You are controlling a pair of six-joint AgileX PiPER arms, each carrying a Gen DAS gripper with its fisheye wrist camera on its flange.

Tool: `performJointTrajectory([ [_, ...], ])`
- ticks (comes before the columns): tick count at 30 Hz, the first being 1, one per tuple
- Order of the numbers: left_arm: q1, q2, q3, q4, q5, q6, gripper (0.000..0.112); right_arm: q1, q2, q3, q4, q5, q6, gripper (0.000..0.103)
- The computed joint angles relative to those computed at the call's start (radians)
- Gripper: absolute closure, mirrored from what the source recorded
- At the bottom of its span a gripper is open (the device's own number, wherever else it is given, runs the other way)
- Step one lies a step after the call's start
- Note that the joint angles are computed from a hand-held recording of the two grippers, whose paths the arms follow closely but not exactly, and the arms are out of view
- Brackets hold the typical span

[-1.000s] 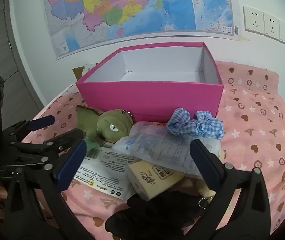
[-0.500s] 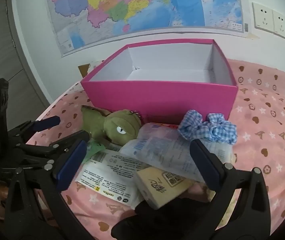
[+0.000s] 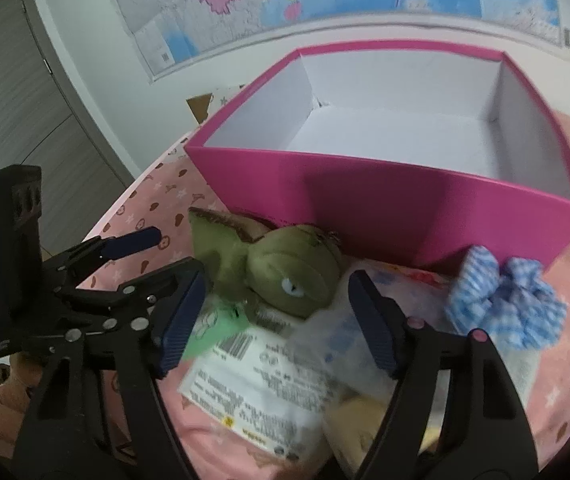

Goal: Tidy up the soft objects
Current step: 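Reach the right gripper to the green plush dinosaur and grasp it, then lift the dinosaur with the right gripper and drop it into the magenta box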

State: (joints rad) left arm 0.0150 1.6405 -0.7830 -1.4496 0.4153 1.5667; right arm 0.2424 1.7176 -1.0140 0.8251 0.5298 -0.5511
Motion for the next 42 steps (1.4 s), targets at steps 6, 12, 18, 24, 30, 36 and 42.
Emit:
performJointTrajectory([
  [6,0.032,0.065,-0.077,0.106,0.100,-0.059,0.043,-0.017,0.123,-0.109,-0.013,0.081,0.040,0.031],
  [12,0.075,0.135,-0.152,0.188,0.244,-0.121,0.062,-0.015,0.141,-0.131,-0.061,0.085,0.068,0.042],
  [18,0.081,0.095,-0.126,0.173,0.254,-0.109,0.063,0.009,0.078,-0.084,-0.074,0.042,0.075,0.048],
  [24,0.117,-0.029,-0.057,0.131,0.295,-0.037,0.063,0.044,-0.026,-0.058,-0.134,0.021,0.159,0.048],
  [30,0.141,-0.141,-0.061,0.100,0.366,-0.011,0.061,0.061,-0.147,-0.077,-0.258,0.019,0.248,0.048],
  [36,0.067,-0.139,-0.163,0.072,0.282,-0.007,0.059,0.058,-0.119,-0.203,-0.361,0.017,0.318,0.048],
  [42,-0.006,-0.009,-0.312,0.103,0.173,-0.067,0.059,0.011,0.006,-0.309,-0.308,0.025,0.271,0.048],
])
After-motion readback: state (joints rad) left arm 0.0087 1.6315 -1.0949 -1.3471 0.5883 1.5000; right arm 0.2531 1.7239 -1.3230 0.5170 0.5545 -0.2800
